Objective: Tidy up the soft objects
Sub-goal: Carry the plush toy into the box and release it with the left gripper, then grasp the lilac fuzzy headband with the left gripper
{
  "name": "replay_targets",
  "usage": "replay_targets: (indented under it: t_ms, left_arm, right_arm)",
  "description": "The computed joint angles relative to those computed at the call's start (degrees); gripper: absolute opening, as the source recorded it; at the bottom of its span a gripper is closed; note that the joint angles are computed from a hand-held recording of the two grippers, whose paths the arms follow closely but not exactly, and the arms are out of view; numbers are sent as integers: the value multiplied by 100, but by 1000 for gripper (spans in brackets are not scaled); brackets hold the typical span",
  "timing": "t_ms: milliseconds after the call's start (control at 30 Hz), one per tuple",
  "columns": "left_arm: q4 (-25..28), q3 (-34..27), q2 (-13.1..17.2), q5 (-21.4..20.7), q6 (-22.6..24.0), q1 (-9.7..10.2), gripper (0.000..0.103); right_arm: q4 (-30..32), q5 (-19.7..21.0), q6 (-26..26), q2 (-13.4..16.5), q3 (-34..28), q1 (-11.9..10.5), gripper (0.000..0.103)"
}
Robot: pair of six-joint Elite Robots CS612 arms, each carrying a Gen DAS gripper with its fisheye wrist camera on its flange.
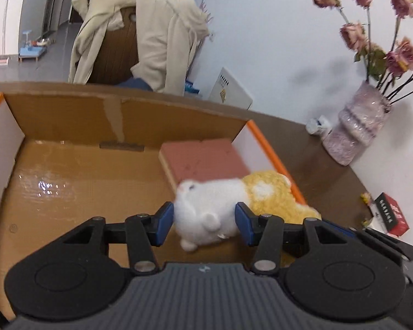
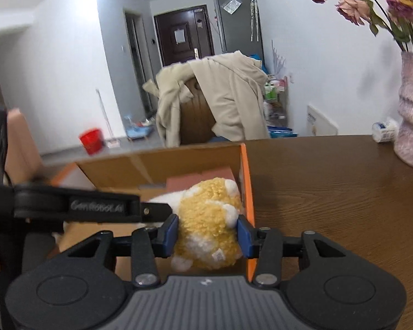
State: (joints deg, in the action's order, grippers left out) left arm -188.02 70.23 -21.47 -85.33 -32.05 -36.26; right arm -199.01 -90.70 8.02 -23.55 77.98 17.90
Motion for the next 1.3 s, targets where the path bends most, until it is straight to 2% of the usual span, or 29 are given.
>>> replay_targets:
  t_ms: [100, 233, 333, 400, 467, 633, 733, 867, 1067, 1167, 1233, 1300]
  left_arm:
    - [47, 74, -30, -12, -50, 11, 53]
    - [-213, 420, -262, 148, -53, -19, 53]
    - [-671, 886, -578, 416, 46, -99, 61]
    - [-1119, 1294, -829, 654, 198, -178, 70]
    - [-1507, 1702, -1072, 941, 353, -278, 74]
    - [-2351, 2710, -1578, 1477, 501, -566, 77]
    - [-2872, 3185, -1738, 1877, 708, -774, 82]
    - [-3778, 3782, -1743, 2587, 1294, -1151, 87]
    - [-4952, 4364, -1485, 3320, 1783, -1647, 95]
    - [-5315, 4611, -1427, 3691, 1553, -1836, 95]
    - [-5552, 4723, -1348, 3897, 1444, -1946, 98]
    - [-5506, 4848, -1309, 3941, 1104, -1988, 99]
  right_arm:
    - [-276, -270, -429, -32, 127, 78, 51]
    - [-837, -308, -478, -239, 429, 82, 58]
    - [-1305, -389, -500, -476, 761, 75, 61]
    - [-1621, -394, -502, -650, 1018, 70, 63]
    - [-2026, -370, -547, -819, 1319, 67, 71]
    - [-2698, -360, -668, -1150, 1981, 115, 74]
    - [-3005, -272, -705, -1241, 2317, 155, 79]
    - [-3333, -199, -609, -1244, 2747, 242, 81]
    - [-3828, -20, -410, -1017, 3229, 393, 81]
    - [-3913, 53, -597, -931, 3414, 498, 81]
    - [-3892, 62, -495, -902, 3497, 553, 81]
    - [-3869, 143, -448, -877, 3553, 589, 81]
